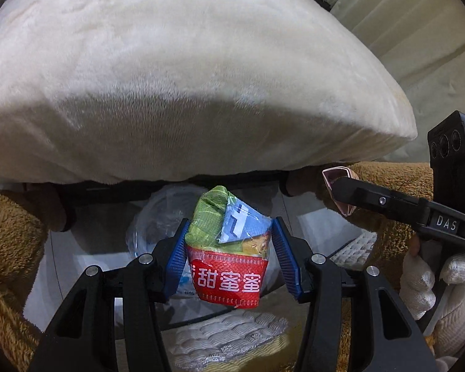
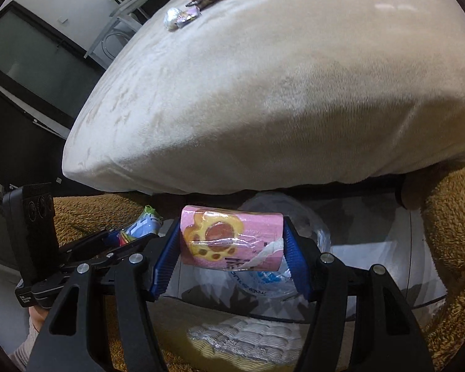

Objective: Collect trash
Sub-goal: 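Carry the red packet and pink wrapper down over the floor trash bag, then open the left tool over the trash bag while the right tool releases the wrapper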

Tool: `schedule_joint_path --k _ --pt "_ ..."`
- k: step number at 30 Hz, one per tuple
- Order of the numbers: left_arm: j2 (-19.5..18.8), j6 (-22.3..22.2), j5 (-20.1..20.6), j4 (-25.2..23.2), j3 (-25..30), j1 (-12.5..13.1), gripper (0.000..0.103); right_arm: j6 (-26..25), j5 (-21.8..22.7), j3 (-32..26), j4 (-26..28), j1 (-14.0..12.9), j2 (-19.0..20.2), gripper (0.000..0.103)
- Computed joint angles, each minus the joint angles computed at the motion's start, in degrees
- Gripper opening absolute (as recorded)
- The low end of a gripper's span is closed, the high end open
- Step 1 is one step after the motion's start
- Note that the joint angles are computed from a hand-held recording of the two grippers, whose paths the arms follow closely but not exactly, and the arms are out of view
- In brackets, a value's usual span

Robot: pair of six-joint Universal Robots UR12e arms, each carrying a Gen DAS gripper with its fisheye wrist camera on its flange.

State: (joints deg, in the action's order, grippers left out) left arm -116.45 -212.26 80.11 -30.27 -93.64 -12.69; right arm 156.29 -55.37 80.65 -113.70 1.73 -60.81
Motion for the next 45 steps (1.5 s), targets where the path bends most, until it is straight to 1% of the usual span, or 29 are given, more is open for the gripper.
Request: schedule_joint_path --k 4,7,10,14,17,21,25,32,33,34,35,36,37,41,45 --pt "-1.2 -1.3 -4.0 -3.8 0.9 0.9 0.051 1.6 -1.9 -3.2 5.6 0.8 2.4 0.062" --pt "-2.0 -1.2 -4.5 -7.5 2.0 1.1 0.051 2.6 -3.5 -5.0 9.1 1.2 3.8 0.062" --pt "-2.6 -1.1 -6.8 -9.0 2.5 1.5 0.051 3.8 -5.0 -6.8 12.0 1.7 5.1 0.062" --pt "-3.4 -0.4 -8.2 -12.6 3.5 1.7 0.051 5.5 -6.7 -9.0 15.7 2.0 6.8 0.062" --pt "-4.0 -0.1 -9.9 -14.7 4.0 2.0 0.051 6.8 -8.2 -10.0 17.6 2.2 7.8 0.062" --pt "-4.6 0.3 -10.7 -17.1 4.7 2.0 0.051 7.5 -8.9 -11.1 19.8 2.4 8.8 0.062" --pt "-5.1 0.5 -11.4 -18.8 5.2 2.1 0.051 7.7 -9.6 -11.7 20.8 2.6 9.4 0.062" --pt "-5.4 0.8 -11.7 -20.3 5.5 2.1 0.052 7.8 -9.2 -12.3 21.6 2.7 9.7 0.063" --pt "-5.4 0.9 -12.0 -20.2 5.5 2.1 0.052 7.9 -8.8 -12.3 21.8 2.7 9.7 0.07" --pt "-5.4 1.0 -12.3 -20.3 5.6 2.2 0.059 8.2 -8.1 -12.3 22.0 2.5 9.8 0.077" --pt "-5.4 0.7 -11.9 -20.1 5.6 2.1 0.074 8.3 -7.3 -12.3 22.2 2.4 9.8 0.083" --pt "-5.3 0.0 -11.4 -19.5 5.4 2.1 0.078 8.3 -7.1 -12.4 22.2 2.4 9.7 0.083" --pt "-5.2 -0.5 -11.3 -18.8 5.2 2.1 0.079 8.5 -7.4 -12.3 21.8 2.4 9.6 0.084" --pt "-4.7 -1.9 -10.4 -17.1 4.6 2.3 0.079 9.7 -6.9 -12.0 20.6 2.2 9.3 0.084" --pt "-4.2 -2.0 -9.3 -15.4 4.2 2.1 0.079 9.2 -5.7 -11.1 18.7 2.1 8.6 0.084"
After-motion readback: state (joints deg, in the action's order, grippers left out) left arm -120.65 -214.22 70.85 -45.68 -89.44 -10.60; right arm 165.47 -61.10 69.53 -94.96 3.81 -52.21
